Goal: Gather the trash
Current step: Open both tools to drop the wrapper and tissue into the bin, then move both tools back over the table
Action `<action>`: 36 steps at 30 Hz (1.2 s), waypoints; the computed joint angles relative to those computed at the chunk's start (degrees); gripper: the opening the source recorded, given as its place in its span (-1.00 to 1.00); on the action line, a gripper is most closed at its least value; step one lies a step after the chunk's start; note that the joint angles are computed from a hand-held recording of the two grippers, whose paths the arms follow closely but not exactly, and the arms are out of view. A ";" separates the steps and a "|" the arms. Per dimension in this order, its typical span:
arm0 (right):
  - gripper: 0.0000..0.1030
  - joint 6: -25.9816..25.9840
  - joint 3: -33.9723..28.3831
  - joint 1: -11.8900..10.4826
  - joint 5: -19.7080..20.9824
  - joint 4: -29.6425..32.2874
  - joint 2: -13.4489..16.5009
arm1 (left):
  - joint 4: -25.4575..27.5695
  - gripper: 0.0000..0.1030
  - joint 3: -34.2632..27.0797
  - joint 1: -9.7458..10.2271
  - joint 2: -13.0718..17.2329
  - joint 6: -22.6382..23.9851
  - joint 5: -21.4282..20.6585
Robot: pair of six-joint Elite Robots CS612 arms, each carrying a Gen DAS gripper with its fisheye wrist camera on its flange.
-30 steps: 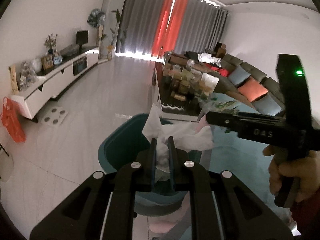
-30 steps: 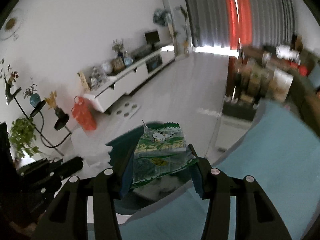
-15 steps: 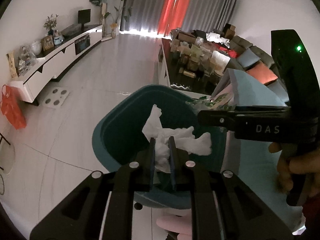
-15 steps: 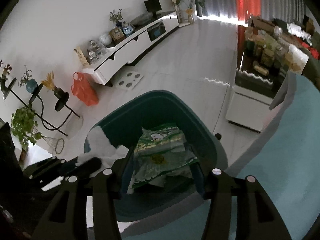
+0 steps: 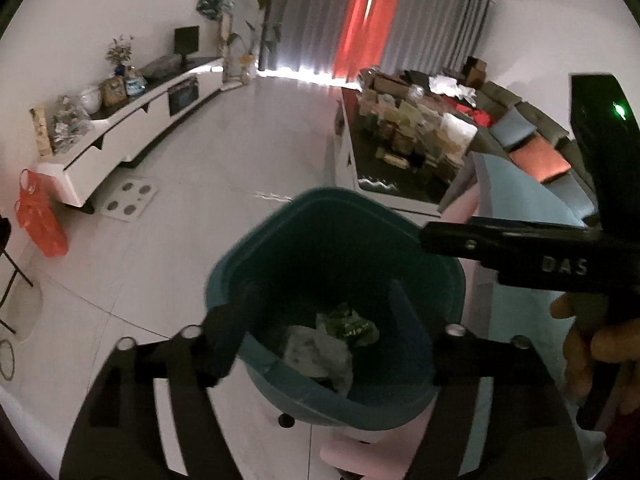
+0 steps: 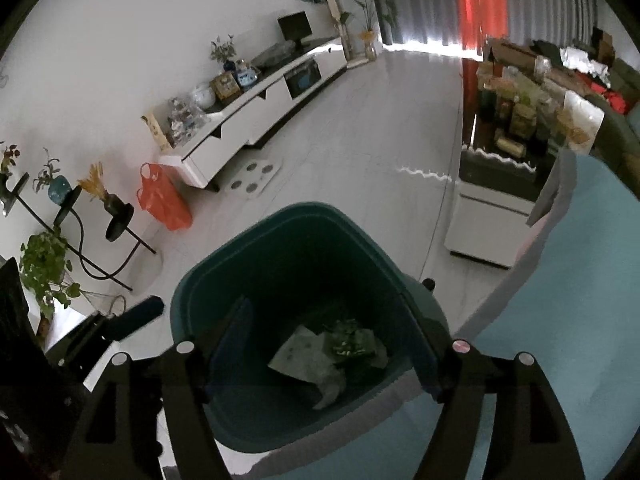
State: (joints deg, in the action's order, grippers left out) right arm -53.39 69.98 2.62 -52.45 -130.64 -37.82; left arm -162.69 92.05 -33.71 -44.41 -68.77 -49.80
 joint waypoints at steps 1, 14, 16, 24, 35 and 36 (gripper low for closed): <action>0.45 0.39 0.69 -0.20 0.49 -1.54 -0.34 | 0.34 0.51 0.30 -0.14 -0.35 -0.48 0.39; 0.74 3.25 6.07 -3.26 5.43 -13.72 -2.82 | 3.16 0.89 2.69 -4.06 -4.07 -1.74 8.49; 0.80 4.56 7.07 -4.00 6.42 -16.29 -3.15 | 2.91 0.89 2.65 -4.62 -4.31 -1.40 9.73; 0.87 9.17 10.99 -7.27 9.82 -26.24 -4.52 | -1.44 0.89 2.29 -7.12 -4.74 1.54 14.34; 0.87 20.01 18.70 -13.89 13.52 -48.54 -5.93 | -10.34 0.90 -2.65 -11.54 -1.98 13.17 24.49; 0.87 21.82 19.60 -14.60 13.07 -51.66 -5.97 | -12.66 0.89 -3.21 -11.82 -1.49 15.88 24.64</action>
